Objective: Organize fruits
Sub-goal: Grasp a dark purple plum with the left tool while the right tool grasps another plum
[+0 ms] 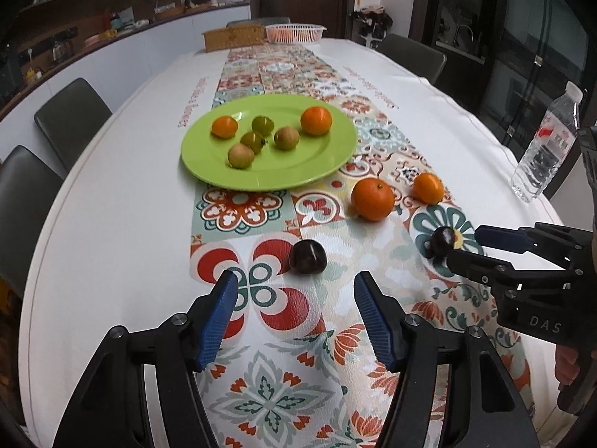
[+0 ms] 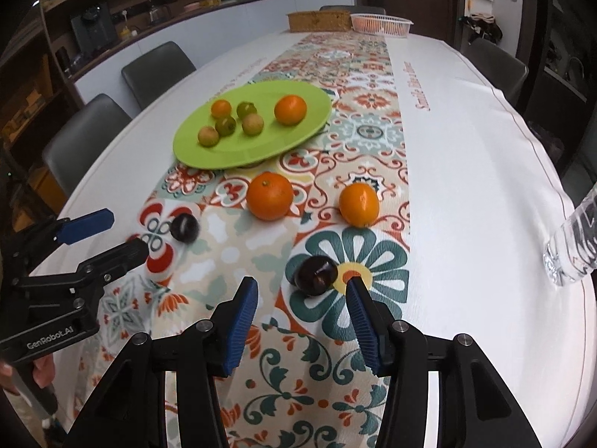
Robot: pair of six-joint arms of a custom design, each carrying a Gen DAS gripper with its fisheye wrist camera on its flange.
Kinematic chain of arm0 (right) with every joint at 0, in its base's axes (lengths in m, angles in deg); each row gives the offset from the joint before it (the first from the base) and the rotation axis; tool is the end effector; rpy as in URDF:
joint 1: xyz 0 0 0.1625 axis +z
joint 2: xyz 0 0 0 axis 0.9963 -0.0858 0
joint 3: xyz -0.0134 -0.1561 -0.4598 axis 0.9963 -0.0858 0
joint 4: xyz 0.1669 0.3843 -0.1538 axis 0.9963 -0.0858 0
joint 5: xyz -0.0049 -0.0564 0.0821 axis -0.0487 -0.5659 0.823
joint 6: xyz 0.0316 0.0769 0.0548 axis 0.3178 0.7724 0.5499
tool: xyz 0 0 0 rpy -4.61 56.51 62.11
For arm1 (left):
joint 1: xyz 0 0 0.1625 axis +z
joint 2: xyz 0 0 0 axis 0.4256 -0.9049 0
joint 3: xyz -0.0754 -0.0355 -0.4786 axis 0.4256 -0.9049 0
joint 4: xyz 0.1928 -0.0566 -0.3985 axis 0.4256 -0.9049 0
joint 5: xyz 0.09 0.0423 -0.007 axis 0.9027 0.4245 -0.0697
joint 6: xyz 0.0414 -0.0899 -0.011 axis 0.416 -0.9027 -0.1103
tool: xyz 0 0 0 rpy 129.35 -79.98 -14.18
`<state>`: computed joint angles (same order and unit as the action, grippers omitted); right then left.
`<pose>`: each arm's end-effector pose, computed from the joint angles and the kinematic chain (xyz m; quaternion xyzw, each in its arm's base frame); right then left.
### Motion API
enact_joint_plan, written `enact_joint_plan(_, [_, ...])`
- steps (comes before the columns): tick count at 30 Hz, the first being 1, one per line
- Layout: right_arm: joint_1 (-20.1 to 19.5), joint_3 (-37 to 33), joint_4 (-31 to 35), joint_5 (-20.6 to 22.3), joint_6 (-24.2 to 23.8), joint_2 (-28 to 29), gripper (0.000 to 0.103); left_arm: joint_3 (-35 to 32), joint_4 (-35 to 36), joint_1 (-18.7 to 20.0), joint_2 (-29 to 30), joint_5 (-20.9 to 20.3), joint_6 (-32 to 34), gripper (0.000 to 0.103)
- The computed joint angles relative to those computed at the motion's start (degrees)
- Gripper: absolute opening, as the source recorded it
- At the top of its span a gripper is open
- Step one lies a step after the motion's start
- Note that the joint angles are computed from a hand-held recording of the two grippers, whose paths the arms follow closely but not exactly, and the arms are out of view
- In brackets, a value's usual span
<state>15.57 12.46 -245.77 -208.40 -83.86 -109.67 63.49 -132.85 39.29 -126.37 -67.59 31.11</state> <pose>0.1949 -0.6819 0.0948 0.0139 -0.8871 0.3176 0.3346 -0.1576 -0.7507 0.1494 0.3868 0.8735 -0.1620 0.2473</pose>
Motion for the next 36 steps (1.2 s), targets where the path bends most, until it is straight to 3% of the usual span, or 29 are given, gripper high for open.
enact_joint_plan(12, [-1.1,-1.7,2.6,-1.2,1.0,1.1,0.050,-4.3,3.9,1.2,3.3,0.7,-1.0,0.063])
enact_joint_plan(19, [-1.7,-2.4,3.9,-0.3,2.1,1.2,0.043,-6.1,4.7,1.4,4.7,-0.3,-1.3,0.062])
enact_joint_plan(27, [-1.9,-2.5,3.7,-0.2,1.7,1.3,0.036,-7.3,5.9,1.5,5.7,-1.0,-2.4,0.042])
enact_joint_plan(29, [-1.9,-2.5,3.7,0.1,1.6,1.2,0.031,-7.4,6.0,1.5,5.9,-0.8,-2.5,0.039])
enact_joint_plan(33, [-1.9,-2.6,3.4,0.2,1.0,1.4,0.030,-7.7,6.9,1.6,6.0,-1.3,-2.9,0.030])
enact_joint_plan(36, [-1.9,-2.6,3.4,0.2,1.0,1.3,0.030,-7.4,6.4,1.5,6.0,-1.1,-2.7,0.029])
